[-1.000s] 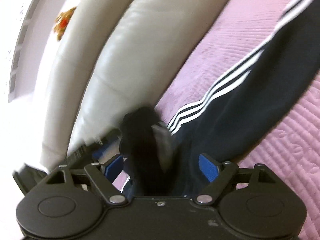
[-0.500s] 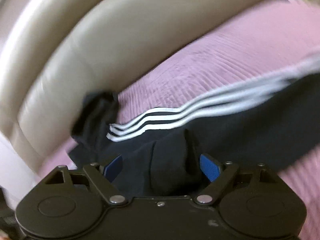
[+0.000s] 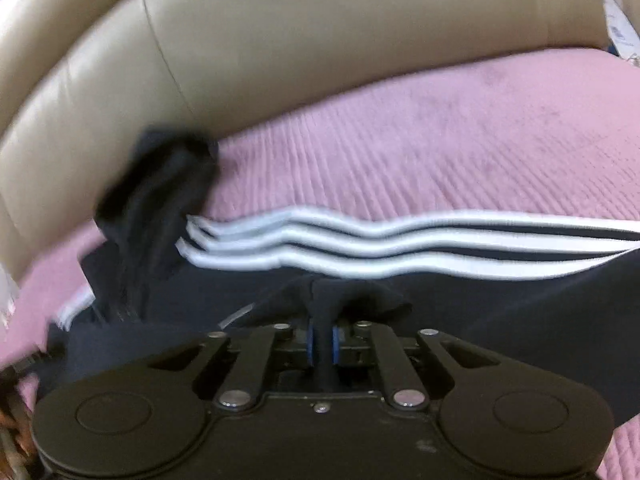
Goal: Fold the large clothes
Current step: 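Lift the hem with both tools and fold it up toward the hood, then lay the folded hem down and open both tools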
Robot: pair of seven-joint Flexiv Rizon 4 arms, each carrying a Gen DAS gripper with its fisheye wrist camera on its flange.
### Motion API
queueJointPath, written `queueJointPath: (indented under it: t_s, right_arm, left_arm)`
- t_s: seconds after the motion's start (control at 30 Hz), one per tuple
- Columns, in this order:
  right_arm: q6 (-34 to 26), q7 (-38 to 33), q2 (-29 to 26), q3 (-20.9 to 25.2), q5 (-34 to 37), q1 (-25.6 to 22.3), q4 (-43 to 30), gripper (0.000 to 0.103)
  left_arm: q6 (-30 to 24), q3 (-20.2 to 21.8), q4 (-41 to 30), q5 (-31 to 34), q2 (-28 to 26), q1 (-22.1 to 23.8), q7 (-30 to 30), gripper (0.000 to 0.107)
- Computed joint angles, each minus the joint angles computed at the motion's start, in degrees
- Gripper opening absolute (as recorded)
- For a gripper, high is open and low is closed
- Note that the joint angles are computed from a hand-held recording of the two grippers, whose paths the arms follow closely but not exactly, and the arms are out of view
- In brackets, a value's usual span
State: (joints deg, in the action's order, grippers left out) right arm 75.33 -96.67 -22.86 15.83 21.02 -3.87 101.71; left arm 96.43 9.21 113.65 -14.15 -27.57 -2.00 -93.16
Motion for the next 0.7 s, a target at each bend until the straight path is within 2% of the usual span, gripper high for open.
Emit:
queueJointPath:
  t_s: [0.03, 0.07, 0.1, 0.13, 0.17, 0.23, 0.3, 0.33, 0.37, 0.4, 0.43, 0.47, 0.53, 0.57, 0.6, 0.63, 0.7]
  right_arm:
    - [0.0, 0.6, 0.8, -3.5, -2.8, 3.2, 1.5, 0.073]
    - [1.7, 4.9, 1.8, -6.9, -9.0, 6.1, 4.2, 0.086]
    - [5.7, 8.8, 3.0, -8.7, -15.1, 7.4, 7.6, 0.088]
    - [8.8, 9.4, 4.1, -8.6, -17.4, 7.3, 9.7, 0.088]
    - [10.3, 6.7, 5.0, -6.6, -15.9, 6.2, 10.2, 0.088]
    - [6.0, -6.1, 6.6, 1.8, -4.6, 0.3, 7.2, 0.089]
    - [1.7, -10.8, 7.9, 6.9, -1.8, -3.3, 6.2, 0.09]
    - [-1.3, -13.9, 8.4, 7.7, 0.2, -3.2, 5.5, 0.091]
    - [-3.5, -15.4, 8.6, 7.8, 1.2, -2.7, 5.2, 0.092]
    - [-5.2, -15.8, 8.7, 7.4, 1.4, -1.8, 5.3, 0.093]
    - [-5.8, -14.7, 8.6, 6.2, 0.0, -0.1, 5.9, 0.093]
    - [-6.0, -12.7, 8.4, 4.2, -2.5, 2.1, 7.1, 0.093]
    - [-8.3, -7.8, 7.6, -0.4, -8.7, 6.3, 9.2, 0.096]
    - [-6.9, -9.4, 7.1, -0.7, -7.2, 6.5, 10.0, 0.099]
    - [-3.4, -14.0, 6.8, 0.9, -2.0, 5.1, 10.3, 0.101]
    - [-3.6, -16.7, 6.7, 1.7, 1.9, 4.2, 9.6, 0.102]
    - [-4.2, -16.8, 7.2, 0.6, 3.8, 5.1, 9.4, 0.103]
  left_arm:
    - [-1.4, 2.0, -1.1, 3.2, -0.2, -0.9, -2.6, 0.092]
    - [-5.5, 5.8, -3.7, 8.9, -0.4, -3.4, -6.6, 0.092]
    - [-8.3, 7.7, -5.2, 11.0, -0.5, -5.1, -7.6, 0.092]
    - [-10.9, 7.8, -5.2, 9.5, 0.6, -5.8, -4.9, 0.092]
    - [-12.0, 6.0, -3.7, 5.1, 2.3, -5.8, 0.3, 0.092]
    - [-11.0, -2.2, 1.9, -2.4, 7.1, -1.2, 9.9, 0.094]
    - [-10.7, -7.7, 5.2, -0.2, 10.5, 2.8, 10.8, 0.101]
    - [-10.2, -10.2, 7.1, -0.7, 12.1, 4.4, 12.9, 0.101]
    - [-9.5, -14.3, 9.8, -4.2, 13.8, 6.7, 17.5, 0.101]
    - [-9.1, -16.5, 11.5, -7.4, 14.7, 7.5, 21.2, 0.101]
    - [-9.3, -16.9, 12.7, -8.5, 15.6, 6.9, 23.2, 0.101]
    - [-9.6, -15.4, 13.2, -6.0, 16.0, 5.5, 22.0, 0.101]
    - [-13.5, -9.1, 11.8, 5.8, 15.4, 1.7, 14.6, 0.103]
    - [-11.8, -8.1, 12.5, 7.6, 15.2, 0.9, 13.4, 0.103]
    - [-8.3, -9.0, 14.1, 5.7, 15.2, 1.4, 14.8, 0.103]
    - [-6.8, -10.2, 15.6, 1.8, 15.4, 1.8, 17.5, 0.103]
    - [-7.5, -8.4, 15.3, 2.6, 15.6, 0.2, 15.6, 0.103]
